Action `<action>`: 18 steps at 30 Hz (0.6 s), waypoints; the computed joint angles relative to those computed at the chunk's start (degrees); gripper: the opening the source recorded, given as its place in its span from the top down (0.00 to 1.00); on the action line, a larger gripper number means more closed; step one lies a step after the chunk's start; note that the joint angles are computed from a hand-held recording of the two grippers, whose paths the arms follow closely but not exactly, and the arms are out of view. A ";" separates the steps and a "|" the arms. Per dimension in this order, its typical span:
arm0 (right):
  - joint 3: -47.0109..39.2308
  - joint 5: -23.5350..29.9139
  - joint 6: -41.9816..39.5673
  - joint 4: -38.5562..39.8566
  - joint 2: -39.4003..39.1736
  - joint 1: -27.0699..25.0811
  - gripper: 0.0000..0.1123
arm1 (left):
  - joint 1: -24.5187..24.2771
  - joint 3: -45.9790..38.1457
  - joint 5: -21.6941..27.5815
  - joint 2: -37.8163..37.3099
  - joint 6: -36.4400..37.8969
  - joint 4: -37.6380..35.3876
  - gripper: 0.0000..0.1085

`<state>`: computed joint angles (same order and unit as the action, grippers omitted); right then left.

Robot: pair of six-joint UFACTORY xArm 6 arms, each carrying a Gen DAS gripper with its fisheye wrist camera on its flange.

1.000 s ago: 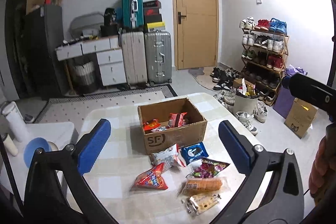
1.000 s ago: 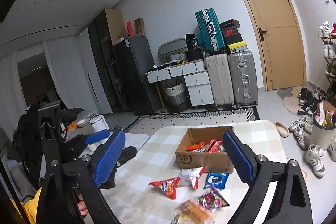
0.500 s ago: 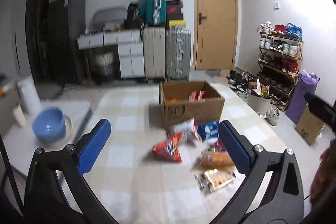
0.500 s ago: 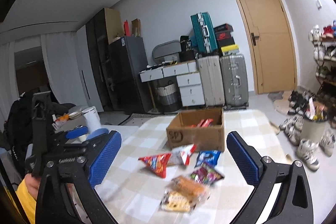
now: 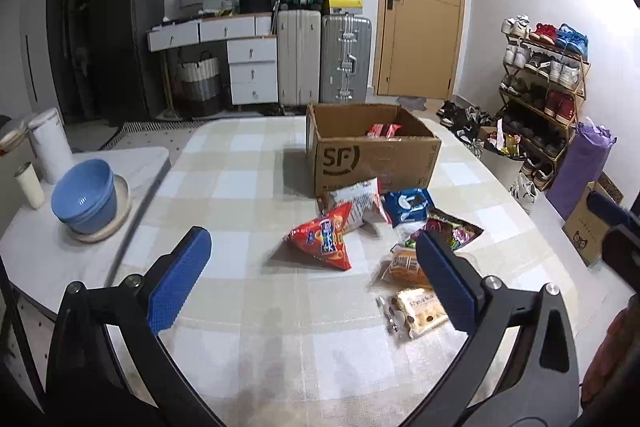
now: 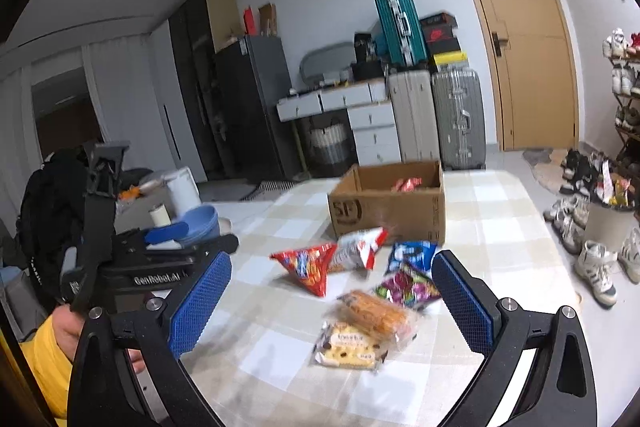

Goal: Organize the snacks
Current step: 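Move both tools back toward the snacks left on the table, then grasp the red chip bag with the left tool while the right tool grasps the orange bread roll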

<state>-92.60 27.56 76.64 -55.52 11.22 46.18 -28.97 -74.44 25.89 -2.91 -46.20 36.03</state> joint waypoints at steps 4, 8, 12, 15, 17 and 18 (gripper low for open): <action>-0.30 -0.88 -5.73 8.73 2.99 -1.36 0.09 | 0.68 -1.13 -0.03 3.04 2.02 -3.23 0.06; -0.97 -2.88 -12.68 20.28 7.12 -3.47 0.09 | 1.50 -1.93 -0.38 6.79 4.99 -7.54 0.06; -3.64 -2.62 -20.65 30.04 11.55 -4.78 0.09 | 2.40 -4.87 0.18 12.52 9.54 -14.82 0.06; -7.12 -1.31 -24.89 33.85 14.98 -5.70 0.09 | 2.83 -7.76 1.08 16.67 12.54 -18.35 0.06; -10.05 0.12 -28.03 37.24 17.53 -6.29 0.09 | 3.18 -10.63 2.57 19.73 17.23 -23.95 0.06; -11.34 0.81 -29.16 38.72 18.66 -6.62 0.09 | 3.42 -11.55 2.96 20.72 18.82 -26.15 0.06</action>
<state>-103.93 28.37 47.48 -16.80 29.88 39.55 -25.55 -85.99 28.84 17.81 -27.38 9.89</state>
